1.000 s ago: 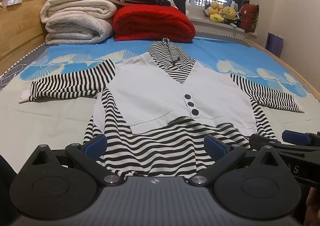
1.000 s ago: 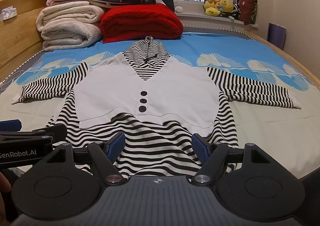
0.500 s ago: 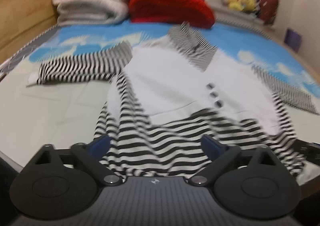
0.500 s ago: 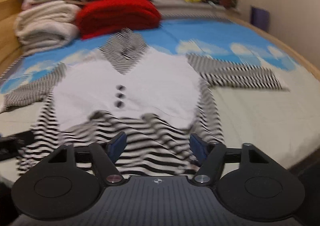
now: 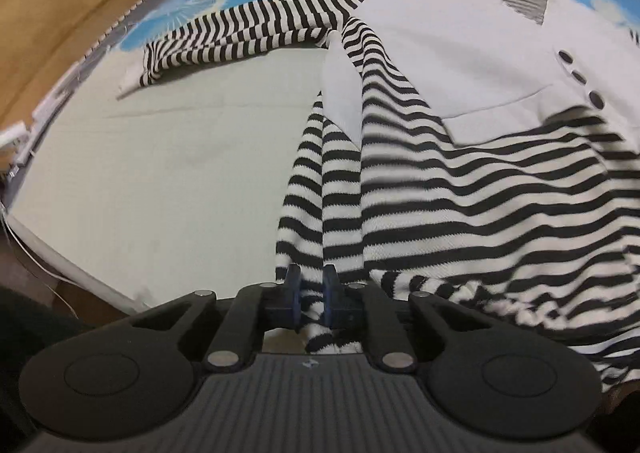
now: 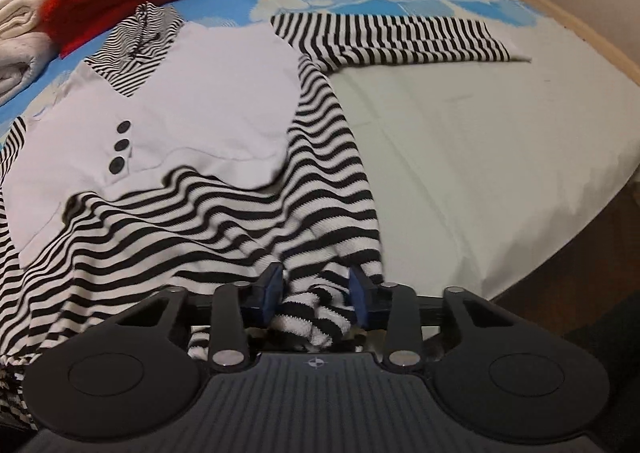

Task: Fold small clothes
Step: 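Grasp the striped hem with both tools and fold it up toward the hood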

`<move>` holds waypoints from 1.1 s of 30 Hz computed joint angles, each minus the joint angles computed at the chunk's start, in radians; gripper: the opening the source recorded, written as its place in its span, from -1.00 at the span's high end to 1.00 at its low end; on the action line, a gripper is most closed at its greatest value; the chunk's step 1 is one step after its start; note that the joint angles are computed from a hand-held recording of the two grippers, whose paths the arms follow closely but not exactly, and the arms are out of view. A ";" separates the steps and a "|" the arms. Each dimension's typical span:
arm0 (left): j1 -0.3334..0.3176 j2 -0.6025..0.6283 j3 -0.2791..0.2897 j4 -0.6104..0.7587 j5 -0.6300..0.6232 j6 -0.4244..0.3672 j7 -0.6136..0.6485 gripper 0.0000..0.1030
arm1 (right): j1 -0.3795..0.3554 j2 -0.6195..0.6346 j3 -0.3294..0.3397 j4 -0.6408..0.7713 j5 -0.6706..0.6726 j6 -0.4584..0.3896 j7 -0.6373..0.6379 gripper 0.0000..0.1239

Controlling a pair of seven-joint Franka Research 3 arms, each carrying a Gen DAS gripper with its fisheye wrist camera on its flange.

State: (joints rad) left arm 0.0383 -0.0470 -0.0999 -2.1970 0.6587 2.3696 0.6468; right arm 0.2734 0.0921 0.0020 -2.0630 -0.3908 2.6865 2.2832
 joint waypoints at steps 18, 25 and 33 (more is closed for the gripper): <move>0.011 -0.062 -0.008 -0.030 -0.067 0.224 0.037 0.05 | 0.009 -0.017 -0.007 0.009 -0.136 -0.027 0.072 0.48; 0.046 -0.090 -0.035 -0.002 0.183 0.311 -0.190 -0.27 | -0.010 -0.051 -0.005 0.014 -0.468 0.132 0.295 0.44; 0.089 -0.210 -0.099 0.030 0.674 0.343 -0.587 -0.39 | -0.041 -0.063 -0.016 0.046 -0.533 0.370 0.402 0.13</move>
State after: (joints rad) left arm 0.1273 -0.2573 -0.1986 -2.1668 1.3323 2.7128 0.0596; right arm 0.2323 0.0289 -0.0144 -2.0173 -0.9236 3.0566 2.6849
